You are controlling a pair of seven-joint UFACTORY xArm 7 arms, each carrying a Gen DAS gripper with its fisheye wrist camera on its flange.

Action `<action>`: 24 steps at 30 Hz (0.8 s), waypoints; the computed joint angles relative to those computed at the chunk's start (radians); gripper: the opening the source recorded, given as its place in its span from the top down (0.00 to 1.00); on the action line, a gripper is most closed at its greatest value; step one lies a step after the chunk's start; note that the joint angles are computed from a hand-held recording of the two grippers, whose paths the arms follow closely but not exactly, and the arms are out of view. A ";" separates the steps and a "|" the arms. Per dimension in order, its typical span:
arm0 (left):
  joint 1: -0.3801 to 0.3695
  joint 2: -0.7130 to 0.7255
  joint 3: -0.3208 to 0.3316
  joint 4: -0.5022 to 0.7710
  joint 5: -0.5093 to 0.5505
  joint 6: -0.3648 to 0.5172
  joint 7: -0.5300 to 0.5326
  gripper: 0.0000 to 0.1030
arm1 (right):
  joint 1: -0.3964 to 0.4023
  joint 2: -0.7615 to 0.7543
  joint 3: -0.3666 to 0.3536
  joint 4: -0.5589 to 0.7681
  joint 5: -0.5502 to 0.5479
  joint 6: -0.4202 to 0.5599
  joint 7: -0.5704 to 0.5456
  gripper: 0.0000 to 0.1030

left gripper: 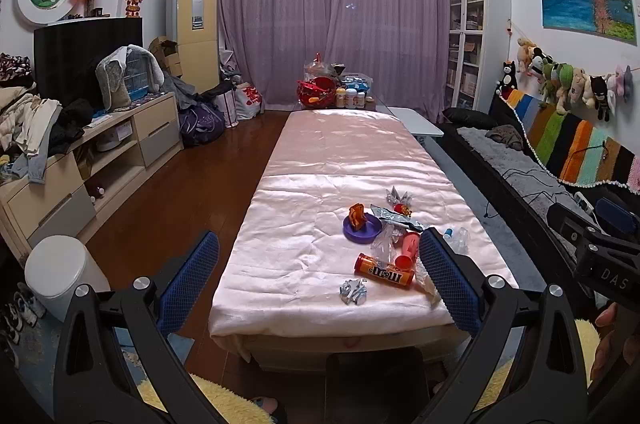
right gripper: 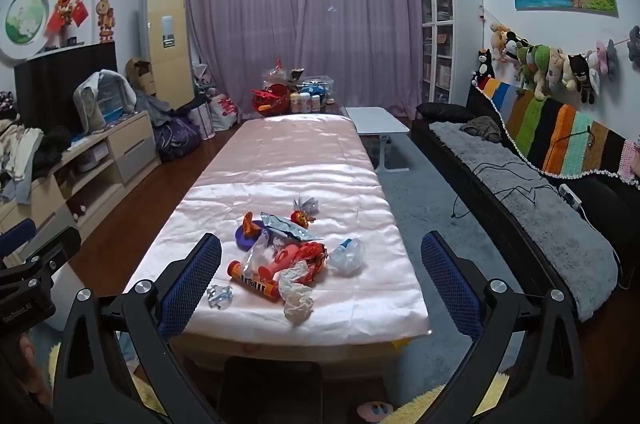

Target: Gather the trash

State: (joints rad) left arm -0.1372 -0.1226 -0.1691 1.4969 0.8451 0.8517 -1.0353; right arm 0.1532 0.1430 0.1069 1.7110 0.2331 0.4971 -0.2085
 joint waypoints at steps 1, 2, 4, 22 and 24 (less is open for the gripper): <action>-0.004 -0.004 -0.004 0.011 -0.004 0.016 0.007 0.08 | 0.002 -0.002 -0.001 -0.003 -0.005 -0.002 0.004 0.03; -0.006 -0.002 -0.007 0.024 -0.007 0.027 0.012 0.08 | 0.002 -0.001 -0.001 -0.002 -0.008 -0.002 0.007 0.03; -0.006 -0.002 -0.006 0.024 -0.009 0.026 0.015 0.08 | 0.000 0.001 -0.004 0.017 -0.011 0.015 0.011 0.03; -0.007 -0.001 -0.007 0.039 -0.007 0.031 0.018 0.08 | 0.000 0.004 -0.003 0.027 -0.016 0.023 0.017 0.03; -0.007 -0.003 -0.007 0.034 -0.004 0.030 0.016 0.08 | -0.001 0.009 -0.004 0.037 -0.017 0.030 0.016 0.03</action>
State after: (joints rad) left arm -0.1442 -0.1258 -0.1759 1.5311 0.8410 0.8813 -1.0193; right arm 0.1519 0.1516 0.1032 1.7479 0.2160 0.5267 -0.1924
